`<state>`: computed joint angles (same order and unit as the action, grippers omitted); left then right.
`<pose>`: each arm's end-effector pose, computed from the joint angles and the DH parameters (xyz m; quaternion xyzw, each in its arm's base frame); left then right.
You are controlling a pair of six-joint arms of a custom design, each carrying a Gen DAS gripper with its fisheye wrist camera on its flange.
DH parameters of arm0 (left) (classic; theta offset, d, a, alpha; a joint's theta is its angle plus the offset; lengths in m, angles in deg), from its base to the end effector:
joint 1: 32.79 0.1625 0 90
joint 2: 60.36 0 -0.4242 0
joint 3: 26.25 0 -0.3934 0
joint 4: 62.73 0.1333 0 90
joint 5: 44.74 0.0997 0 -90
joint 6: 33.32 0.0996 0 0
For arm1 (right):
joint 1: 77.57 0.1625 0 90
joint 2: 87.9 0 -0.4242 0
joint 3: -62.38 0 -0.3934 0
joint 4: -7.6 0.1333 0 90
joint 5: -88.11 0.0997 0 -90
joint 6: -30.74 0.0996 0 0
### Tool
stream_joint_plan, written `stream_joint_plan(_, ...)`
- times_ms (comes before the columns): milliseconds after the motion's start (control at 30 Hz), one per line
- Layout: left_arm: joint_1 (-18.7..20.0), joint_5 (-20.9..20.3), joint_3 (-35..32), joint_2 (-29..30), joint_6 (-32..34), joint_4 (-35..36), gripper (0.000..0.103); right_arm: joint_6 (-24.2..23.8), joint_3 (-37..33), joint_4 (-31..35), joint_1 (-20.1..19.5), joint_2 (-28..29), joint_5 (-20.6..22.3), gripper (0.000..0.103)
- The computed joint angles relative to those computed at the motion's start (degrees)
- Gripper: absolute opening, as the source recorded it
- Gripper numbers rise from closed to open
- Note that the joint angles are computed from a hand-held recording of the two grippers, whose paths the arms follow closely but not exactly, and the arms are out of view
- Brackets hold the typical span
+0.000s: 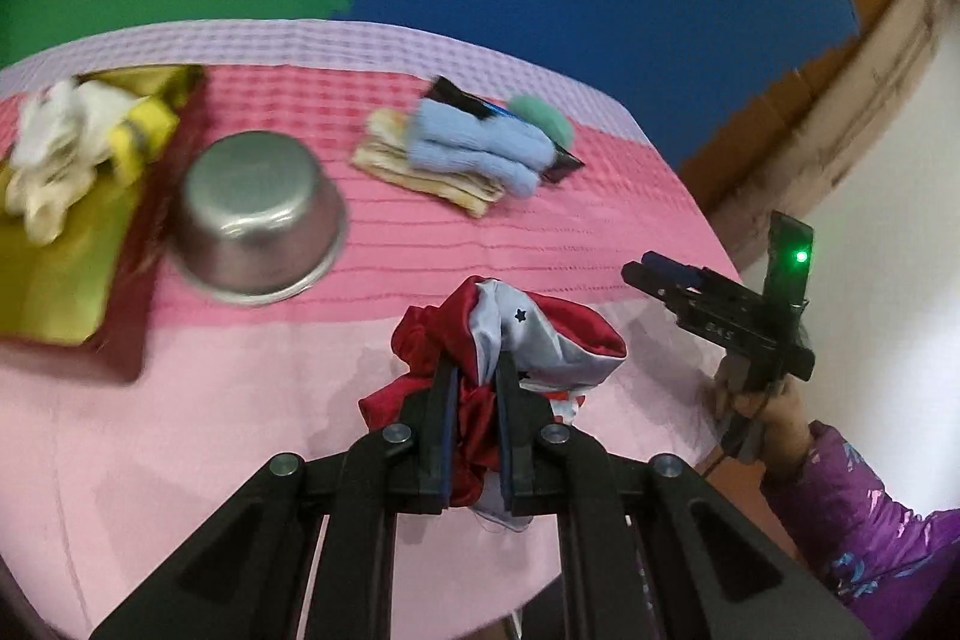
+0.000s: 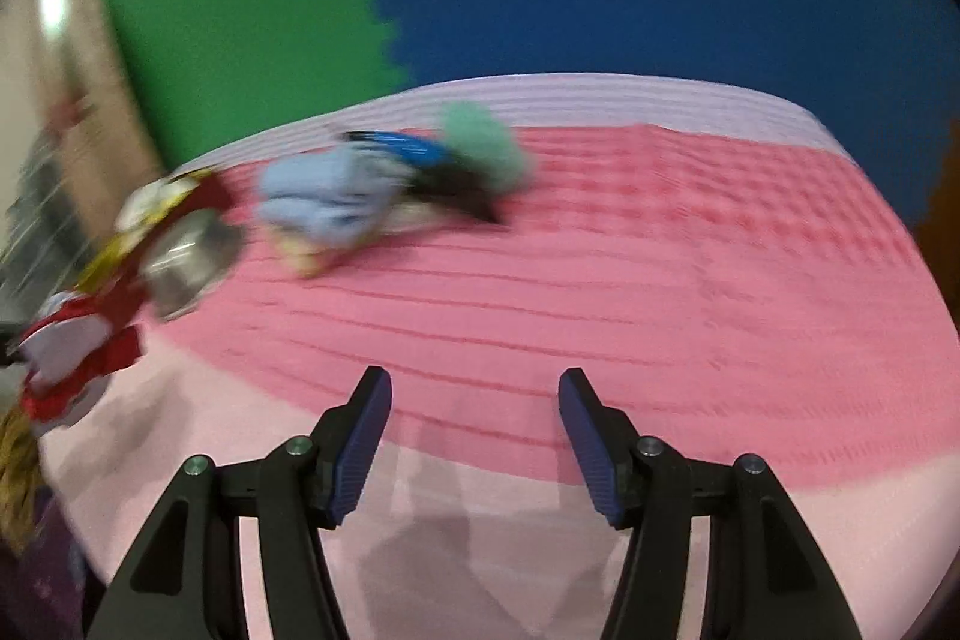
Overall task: Organize soft objects
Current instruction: 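Hold the red-and-white cloth with the left gripper while the right gripper grasps the blue towel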
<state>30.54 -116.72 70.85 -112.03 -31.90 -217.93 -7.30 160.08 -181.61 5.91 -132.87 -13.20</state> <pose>-0.1518 -0.6679 0.1596 0.2100 0.9504 -0.1992 0.1135 0.0361 -0.6864 0.1543 0.2109 -0.8906 0.3290 0.2327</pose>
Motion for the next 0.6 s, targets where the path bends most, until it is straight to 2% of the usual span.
stream_joint_plan(100, 0.0, 1.0, 2.0, -2.3, -1.1, -0.7, 0.009, -8.3, -2.2, 5.5, 3.1, -0.1, 0.9, 0.060)
stream_joint_plan(133, -0.1, 1.6, 2.8, -2.9, -1.5, -1.6, 0.010, -12.2, -3.9, 8.0, 4.7, 0.5, 0.0, 0.060)
stream_joint_plan(233, 0.1, 2.2, 4.6, -5.0, -2.4, -2.2, 0.010, -19.1, -10.0, 16.5, 7.9, 2.9, -2.8, 0.059)
stream_joint_plan(333, 0.3, 2.5, 6.0, -6.4, -3.3, -3.0, 0.010, -23.5, -16.9, 23.8, 10.0, 6.3, -6.8, 0.059)
stream_joint_plan(433, 0.5, 3.1, 7.4, -7.6, -3.8, -4.0, 0.010, -26.8, -23.3, 27.2, 11.7, 10.4, -11.0, 0.059)
stream_joint_plan(600, 0.8, 2.7, 7.6, -8.1, -4.0, -4.2, 0.010, -28.7, -33.3, 33.6, 12.8, 16.6, -16.8, 0.059)
